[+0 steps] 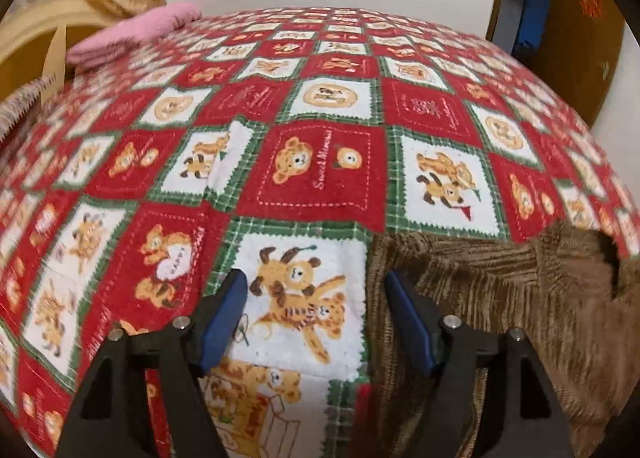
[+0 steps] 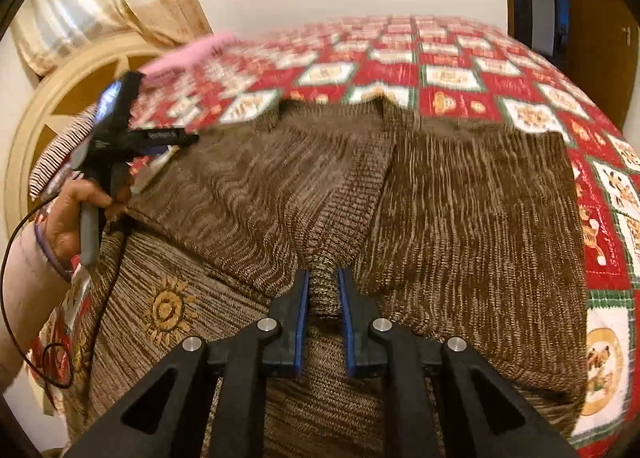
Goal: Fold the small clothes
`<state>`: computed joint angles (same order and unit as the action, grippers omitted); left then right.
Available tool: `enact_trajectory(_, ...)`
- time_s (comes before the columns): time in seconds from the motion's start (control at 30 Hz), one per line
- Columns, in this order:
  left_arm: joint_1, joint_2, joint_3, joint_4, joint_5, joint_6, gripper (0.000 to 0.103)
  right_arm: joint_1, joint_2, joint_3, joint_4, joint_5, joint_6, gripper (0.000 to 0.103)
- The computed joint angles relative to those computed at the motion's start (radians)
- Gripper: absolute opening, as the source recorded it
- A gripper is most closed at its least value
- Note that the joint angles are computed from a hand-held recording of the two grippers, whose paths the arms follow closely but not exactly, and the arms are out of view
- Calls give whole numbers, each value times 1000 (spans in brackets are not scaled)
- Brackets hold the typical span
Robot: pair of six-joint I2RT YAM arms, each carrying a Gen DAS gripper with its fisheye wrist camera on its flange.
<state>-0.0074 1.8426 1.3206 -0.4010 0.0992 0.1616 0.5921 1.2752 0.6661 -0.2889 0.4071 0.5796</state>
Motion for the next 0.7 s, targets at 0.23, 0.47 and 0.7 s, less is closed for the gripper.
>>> enact_trajectory(0.23, 119, -205, -127, -48, 114, 145, 75, 108, -73, 62, -185, 98, 166, 48)
enact_trajectory(0.47, 579, -508, -316, -347, 577, 575, 80, 416, -181, 1, -92, 119, 294, 49)
enact_trajectory(0.7, 1076, -330, -65, -967, 785, 1252, 95, 503, 140, 82, 186, -111, 317, 49)
